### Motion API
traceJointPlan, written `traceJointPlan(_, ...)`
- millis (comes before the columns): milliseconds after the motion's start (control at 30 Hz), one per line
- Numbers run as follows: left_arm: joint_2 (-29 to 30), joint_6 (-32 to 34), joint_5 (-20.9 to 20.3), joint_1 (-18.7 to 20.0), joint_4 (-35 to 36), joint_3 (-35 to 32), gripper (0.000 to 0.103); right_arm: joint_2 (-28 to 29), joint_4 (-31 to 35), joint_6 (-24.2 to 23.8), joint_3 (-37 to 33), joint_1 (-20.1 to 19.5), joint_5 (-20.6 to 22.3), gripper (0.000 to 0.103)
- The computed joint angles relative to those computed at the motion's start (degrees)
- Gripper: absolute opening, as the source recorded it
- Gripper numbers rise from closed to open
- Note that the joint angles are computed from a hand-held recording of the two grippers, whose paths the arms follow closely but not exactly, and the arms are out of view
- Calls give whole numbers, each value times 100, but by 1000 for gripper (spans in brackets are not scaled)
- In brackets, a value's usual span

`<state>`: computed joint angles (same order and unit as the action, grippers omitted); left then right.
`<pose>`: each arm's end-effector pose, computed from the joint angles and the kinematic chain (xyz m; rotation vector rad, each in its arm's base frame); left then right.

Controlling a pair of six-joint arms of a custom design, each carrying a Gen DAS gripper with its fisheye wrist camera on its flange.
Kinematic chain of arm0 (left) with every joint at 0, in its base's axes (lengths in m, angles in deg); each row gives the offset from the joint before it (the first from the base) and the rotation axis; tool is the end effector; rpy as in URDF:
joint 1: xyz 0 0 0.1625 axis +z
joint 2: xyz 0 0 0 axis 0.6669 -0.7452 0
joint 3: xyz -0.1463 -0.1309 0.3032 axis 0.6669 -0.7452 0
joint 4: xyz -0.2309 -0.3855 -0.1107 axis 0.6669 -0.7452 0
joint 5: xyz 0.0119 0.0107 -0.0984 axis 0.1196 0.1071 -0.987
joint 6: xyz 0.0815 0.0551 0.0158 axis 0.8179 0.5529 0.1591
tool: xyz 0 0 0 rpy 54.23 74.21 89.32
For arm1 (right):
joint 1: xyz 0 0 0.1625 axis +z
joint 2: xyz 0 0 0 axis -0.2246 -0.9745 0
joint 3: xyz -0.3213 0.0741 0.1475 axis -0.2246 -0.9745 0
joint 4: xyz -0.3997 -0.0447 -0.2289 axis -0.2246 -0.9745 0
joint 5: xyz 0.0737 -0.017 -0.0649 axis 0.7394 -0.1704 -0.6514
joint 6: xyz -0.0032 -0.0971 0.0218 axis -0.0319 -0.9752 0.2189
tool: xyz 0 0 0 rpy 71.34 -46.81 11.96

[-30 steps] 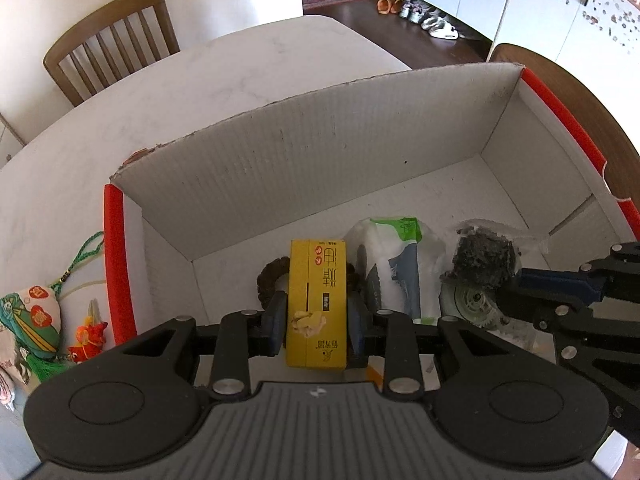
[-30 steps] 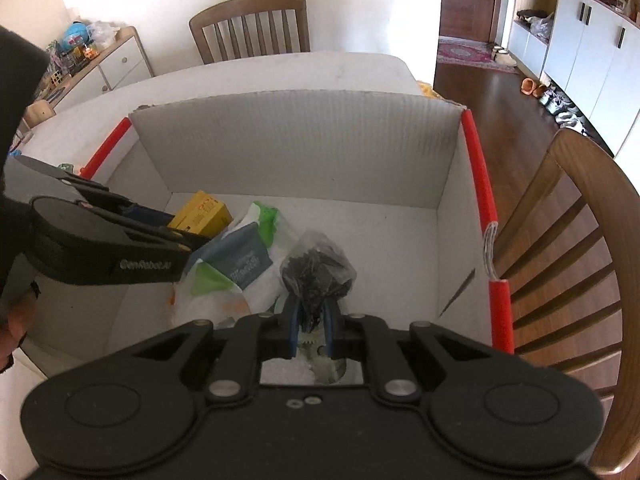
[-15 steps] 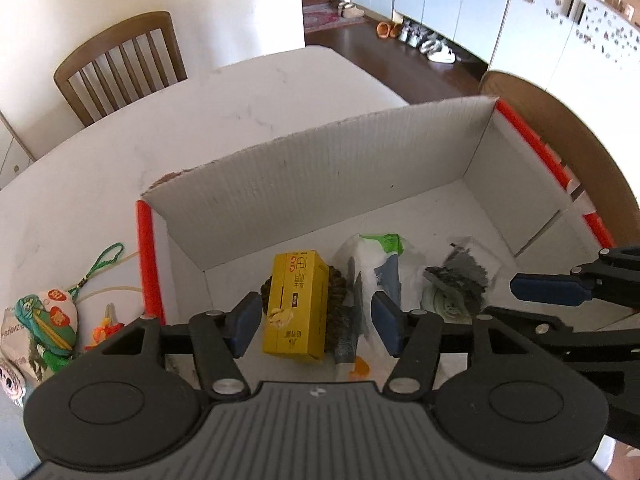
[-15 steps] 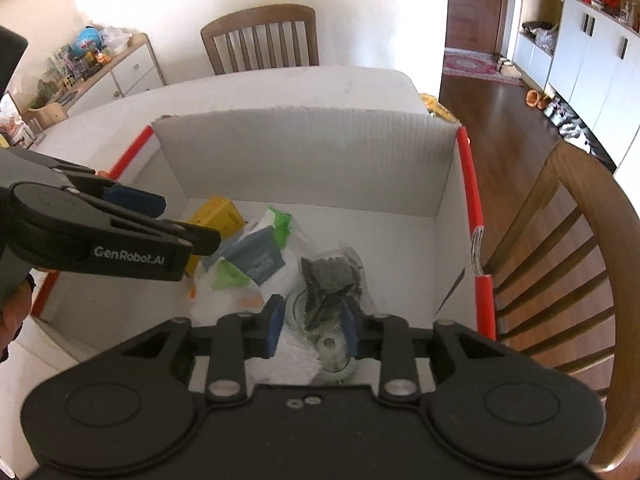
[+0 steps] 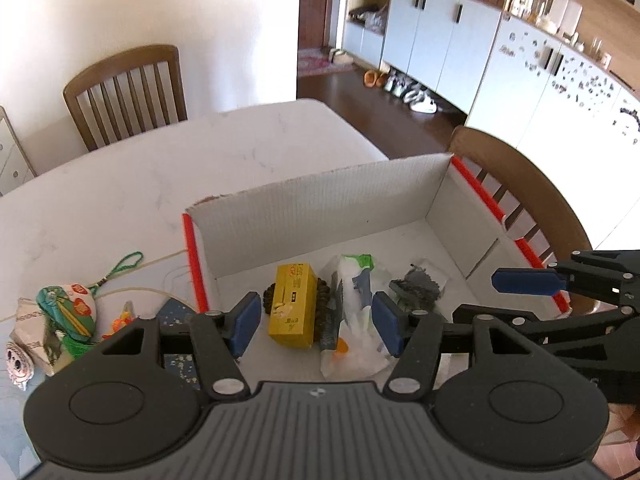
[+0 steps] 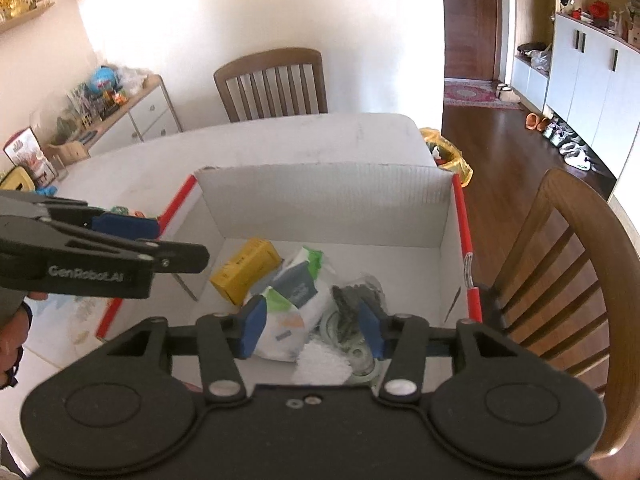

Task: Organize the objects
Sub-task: 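Open both grippers to drop the yellow box and bead bag inside, then move both tools back over the remaining items on the table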

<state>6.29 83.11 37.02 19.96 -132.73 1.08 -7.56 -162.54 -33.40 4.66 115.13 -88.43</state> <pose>-0.1804 -0.7662 0.2578 0.4561 2.3345 -0.7357 0.2795 -0.7886 0.1002 0.9801 -2.5681 0.5589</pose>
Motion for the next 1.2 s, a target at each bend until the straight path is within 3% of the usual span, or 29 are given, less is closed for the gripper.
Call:
traceJointPlan(467,-984,184,-369,-34,-411,899,77,-337,-796,209,725,225,86,78)
traceJointPlan(767,-1435,460,-395,31,-555,1243,77,-372,-1287,517,1041,417,159,96)
traceJointPlan(933,-1653,589,-377,105,-638,1398,78,-259,-1379,702,1045,547,94,97)
traceJointPlan(1000,-1751,630,-401,139,-710,1488,85,-208,-1372,758,1030,602,70,97)
traceJointPlan(1133,-1956,687,-502,239,-797,1625,86,-98,-1379,823,994,720,41,97)
traceJointPlan(1200,-2038,690,-499,283,-808,1680,92,-45,-1376,841,971,772,54,97)
